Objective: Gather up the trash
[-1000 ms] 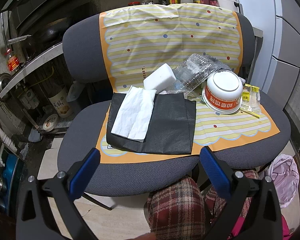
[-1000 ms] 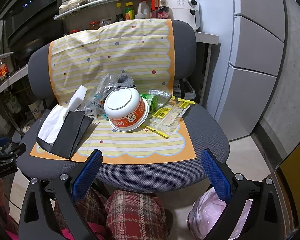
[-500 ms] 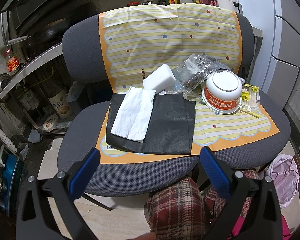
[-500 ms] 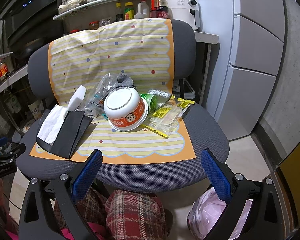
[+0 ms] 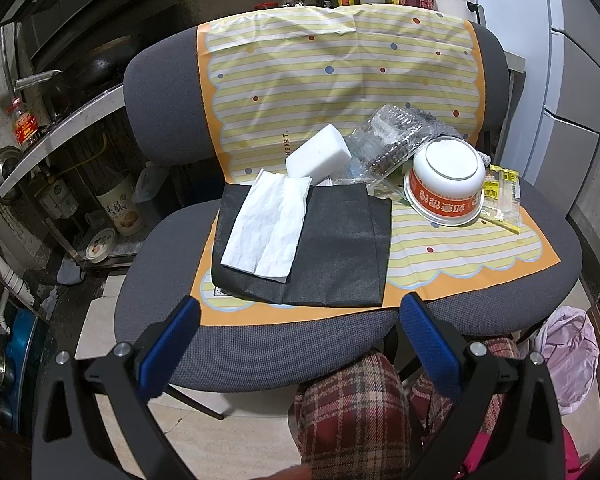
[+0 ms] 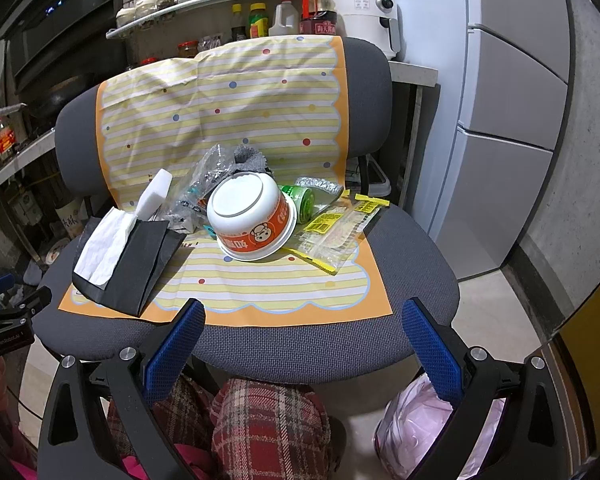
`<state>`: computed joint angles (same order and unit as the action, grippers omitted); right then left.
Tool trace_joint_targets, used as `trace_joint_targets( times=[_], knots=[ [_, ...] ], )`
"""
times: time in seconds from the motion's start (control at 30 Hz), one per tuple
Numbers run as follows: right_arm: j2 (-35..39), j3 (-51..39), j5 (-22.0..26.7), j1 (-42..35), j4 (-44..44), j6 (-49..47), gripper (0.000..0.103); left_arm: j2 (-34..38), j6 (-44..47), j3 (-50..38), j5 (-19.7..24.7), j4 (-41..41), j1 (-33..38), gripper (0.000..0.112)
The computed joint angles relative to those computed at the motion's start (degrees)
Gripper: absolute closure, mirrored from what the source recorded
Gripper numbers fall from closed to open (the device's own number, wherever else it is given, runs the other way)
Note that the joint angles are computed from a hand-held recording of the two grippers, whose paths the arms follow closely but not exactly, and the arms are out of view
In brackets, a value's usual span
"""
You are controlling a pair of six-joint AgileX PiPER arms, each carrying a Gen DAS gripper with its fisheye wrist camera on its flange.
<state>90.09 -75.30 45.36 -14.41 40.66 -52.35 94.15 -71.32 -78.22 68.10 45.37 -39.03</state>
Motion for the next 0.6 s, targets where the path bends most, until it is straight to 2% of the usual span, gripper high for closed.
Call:
trace_joint_targets(
  times=[0.1,0.13,0.17,0.33,0.5,0.6],
  knots=[
    [0.1,0.5,0.0,0.0,0.3,-0.8,0.006,0.0,-0.4,0.4,0.0,0.0,0.4,0.015],
    [-0.2,2.6,-2.3,0.8,1.1,-2.7,0.006,-0.1,-0.5,0.8,-0.2,0.0,0.7,0.015],
    [0.0,3.1,-2.2,1.2,2.5,-2.9,0.006,-0.4,-0.8,1.3,-0.4,0.0,1.0,0.015],
    [2.3,1.3,2.9,2.9,7.9,-2.4,0.006,-2.4,-2.7,5.3,-2.7,0.3,3.6,0.015],
    [3.0,1.2,-1.8,9.3,3.9,-3.5,0.006,-2.4,-3.1,8.7,-4.5,0.5,7.7,0.015],
    [4.0,1.8,-6.1,12.4,6.0,-7.1,0.006,-2.0,-2.0,10.8,-8.3,-0.4,11.6,0.015]
  ],
)
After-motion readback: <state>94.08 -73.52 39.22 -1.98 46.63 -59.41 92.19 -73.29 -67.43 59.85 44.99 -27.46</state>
